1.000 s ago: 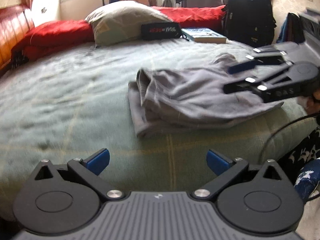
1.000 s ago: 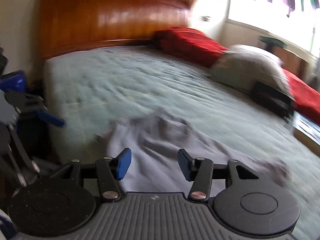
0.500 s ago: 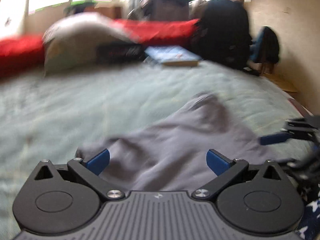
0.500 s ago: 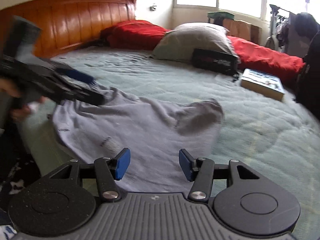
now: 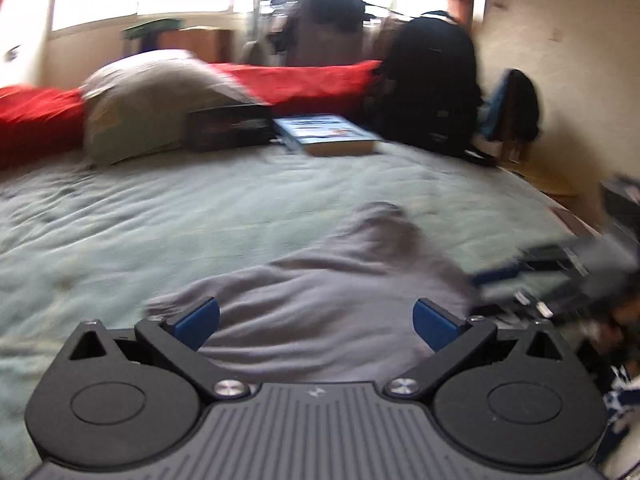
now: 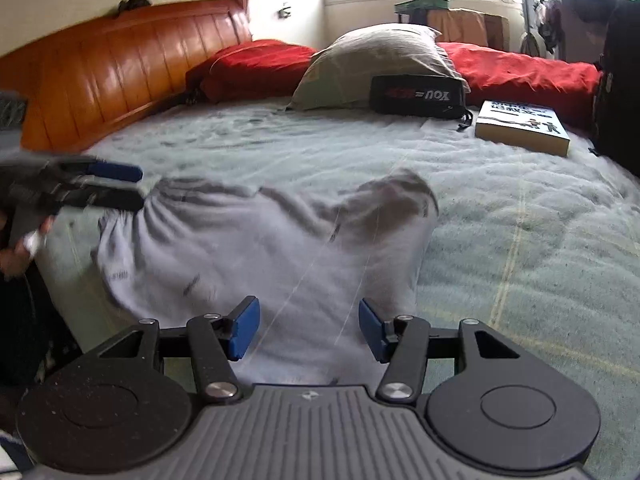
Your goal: Fold clothes
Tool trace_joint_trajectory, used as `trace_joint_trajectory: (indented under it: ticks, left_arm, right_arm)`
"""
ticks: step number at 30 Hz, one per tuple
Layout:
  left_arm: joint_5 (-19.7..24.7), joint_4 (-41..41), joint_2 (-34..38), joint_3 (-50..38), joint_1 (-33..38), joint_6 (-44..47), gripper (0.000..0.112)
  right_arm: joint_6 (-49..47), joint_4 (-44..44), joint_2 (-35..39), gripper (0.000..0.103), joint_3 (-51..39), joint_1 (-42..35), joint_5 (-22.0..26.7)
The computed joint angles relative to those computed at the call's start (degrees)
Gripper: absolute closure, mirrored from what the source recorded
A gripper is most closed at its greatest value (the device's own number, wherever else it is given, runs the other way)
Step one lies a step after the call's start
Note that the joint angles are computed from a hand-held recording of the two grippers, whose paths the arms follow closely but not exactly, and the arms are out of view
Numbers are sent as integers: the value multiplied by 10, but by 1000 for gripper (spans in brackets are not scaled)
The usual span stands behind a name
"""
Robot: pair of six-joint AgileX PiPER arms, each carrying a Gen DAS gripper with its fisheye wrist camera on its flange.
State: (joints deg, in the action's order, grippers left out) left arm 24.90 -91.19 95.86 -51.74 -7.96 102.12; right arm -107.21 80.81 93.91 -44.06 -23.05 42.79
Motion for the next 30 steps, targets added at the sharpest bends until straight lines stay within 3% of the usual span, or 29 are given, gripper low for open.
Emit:
trace_joint_trajectory:
  ticks: [2,6,7,13,15,18,21,23,26,28,30]
  left_arm:
    - [-4,30,21,-14,-14,-20,10]
    - [-48,132,67,-44,-23,-172,10]
    - [-38,134,72,-47,-16,-183,10]
    - [-25,84,79,-41,-3,-128,10]
    - [-26,71,76,-34,-2,-105,10]
    - [-30,92,65,-30,-4,-112,10]
    - [-42,93,45,-24,-10,-102,10]
    - [-34,75,42,-23,-6,-79,10]
    - [-51,93,56,-34,-9,-110,10]
    - [-51,98,66,-36,-6,-122,10]
    - [-50,62,63,-26,-5,-79,10]
  right_arm:
    - [34,-16,17,42,-40,3,14]
    - [85,-34,66,38,-135,31,20]
    - [96,-39,83,38,-161,42,16]
    - [223,-117,237,39,-332,79,-24]
    - [227,-107,272,47,-363,65,-25]
    - [254,-106,265,46,-367,45,-4]
    - [220,-92,227,42,-334,49,-23]
    - [216,-95,223,42,-338,50,8]
    - [222,-121,220,42,-356,82,-31]
    - [263,-163,234,43,-386,105,-68]
    - [356,-235,266,55,-444,112,-57]
